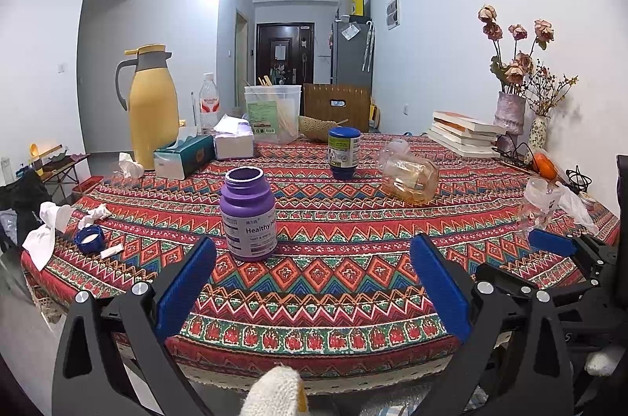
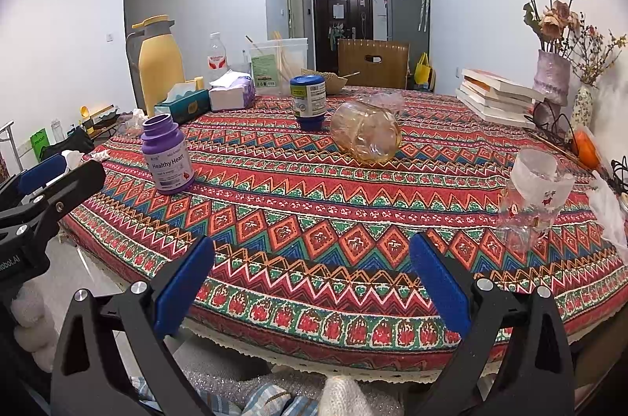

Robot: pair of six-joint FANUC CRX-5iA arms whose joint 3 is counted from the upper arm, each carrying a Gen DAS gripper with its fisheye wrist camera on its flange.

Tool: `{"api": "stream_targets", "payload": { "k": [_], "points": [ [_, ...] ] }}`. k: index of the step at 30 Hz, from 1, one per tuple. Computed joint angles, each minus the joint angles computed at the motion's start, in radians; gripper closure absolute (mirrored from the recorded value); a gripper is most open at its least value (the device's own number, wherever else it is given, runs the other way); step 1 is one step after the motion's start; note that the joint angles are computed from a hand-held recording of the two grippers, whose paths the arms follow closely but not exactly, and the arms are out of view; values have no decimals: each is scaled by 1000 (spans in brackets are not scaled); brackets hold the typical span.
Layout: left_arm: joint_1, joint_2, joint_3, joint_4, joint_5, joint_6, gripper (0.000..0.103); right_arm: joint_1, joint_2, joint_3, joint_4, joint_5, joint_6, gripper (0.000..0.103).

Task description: Flip cup upright

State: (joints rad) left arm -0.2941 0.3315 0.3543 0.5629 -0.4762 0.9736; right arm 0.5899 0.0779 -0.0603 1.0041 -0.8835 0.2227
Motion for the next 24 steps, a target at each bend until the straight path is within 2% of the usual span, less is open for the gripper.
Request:
{"api": "stream_targets", "payload": {
  "k": [8, 15, 18, 24],
  "points": [
    [-6, 10, 5, 17, 1, -30, 7, -6, -7, -20, 17, 6, -16, 7],
    [-24, 40, 41, 59, -7, -102, 7, -26, -11, -23, 47, 7, -35, 7],
    [-29, 65, 84, 46, -33, -91, 7, -39, -11, -25, 58, 11, -44, 7],
    [-33, 150, 253, -47, -145, 21, 7, -68, -11, -31, 84, 19, -59, 7]
  ]
}}
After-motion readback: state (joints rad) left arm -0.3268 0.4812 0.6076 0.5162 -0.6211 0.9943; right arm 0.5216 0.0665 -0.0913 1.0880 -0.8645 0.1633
